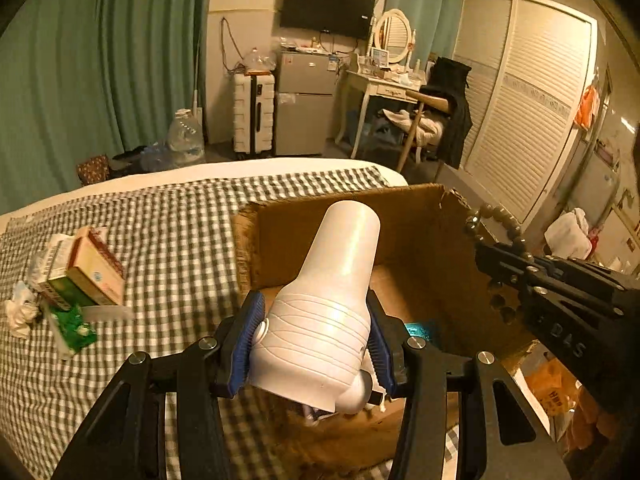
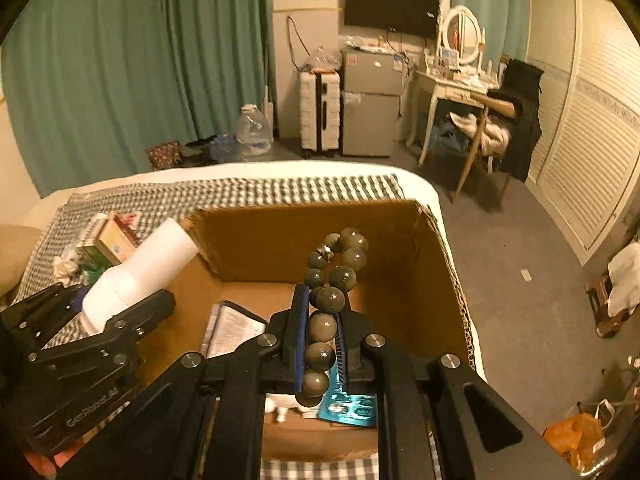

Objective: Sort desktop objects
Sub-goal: 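Carry the hair dryer and bracelet over the box and release both, then move both open tools back to the items on the bed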

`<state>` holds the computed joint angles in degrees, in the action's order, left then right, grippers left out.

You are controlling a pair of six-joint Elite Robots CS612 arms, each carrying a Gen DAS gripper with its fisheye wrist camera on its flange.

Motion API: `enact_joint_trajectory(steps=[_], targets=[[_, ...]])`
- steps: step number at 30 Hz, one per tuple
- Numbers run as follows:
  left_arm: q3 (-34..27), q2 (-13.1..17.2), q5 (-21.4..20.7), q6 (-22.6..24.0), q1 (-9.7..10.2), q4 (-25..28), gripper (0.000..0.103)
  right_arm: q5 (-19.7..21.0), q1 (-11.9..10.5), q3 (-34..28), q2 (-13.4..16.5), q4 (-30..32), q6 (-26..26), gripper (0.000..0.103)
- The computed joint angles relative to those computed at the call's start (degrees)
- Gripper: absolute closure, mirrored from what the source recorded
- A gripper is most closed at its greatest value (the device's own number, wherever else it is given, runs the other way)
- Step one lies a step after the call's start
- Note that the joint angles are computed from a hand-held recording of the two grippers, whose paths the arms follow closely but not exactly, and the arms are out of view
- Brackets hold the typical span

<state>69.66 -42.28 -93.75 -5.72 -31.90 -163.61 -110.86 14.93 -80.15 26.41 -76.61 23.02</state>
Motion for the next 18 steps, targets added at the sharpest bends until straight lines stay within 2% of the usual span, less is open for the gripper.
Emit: enact_joint_trajectory(steps=[4, 6, 7, 9, 10, 11, 14, 18], targets=[[-0.8, 1.0, 1.1, 0.6, -0.36, 1.1, 0.053, 0.8, -0.5, -0.8, 1.0, 0.6, 0.1, 0.092], [-0.9, 1.1, -0.1, 1.1, -0.1, 1.1, 0.052, 0.2, -0.5, -0.9, 1.3, -0.3, 0.5, 0.091], [-0.7, 1.0, -0.9, 1.9, 0.07, 0.7, 0.049, -0.2, -0.4, -0.8, 1.3, -0.2, 0.9, 0.089], [0.2, 0.5, -0.5, 3.8, 0.21, -1.0, 0.033, -1.7, 0.0, -0.2, 0.8, 1.0, 1.5, 0.075], [0.9, 0.1, 0.0, 4.5, 0.23, -2.1, 0.023, -2.9, 0.4, -0.1, 0.7, 1.1, 1.7, 0.071], [1.7, -0.3, 0.6, 5.0, 0.31, -3.6, 0.021, -3.3, 0.6, -0.3, 0.7, 0.9, 1.9, 0.068], [2.6, -1.1, 0.6, 4.8, 0.89, -4.6, 0.021, -3.1, 1.0, -0.5, 0.4, 0.6, 2.4, 0.068], [3.3, -2.1, 0.7, 2.2, 2.13, -4.4, 0.021, -4.2, 2.3, 0.4, -0.7, 0.1, 1.3, 0.068]])
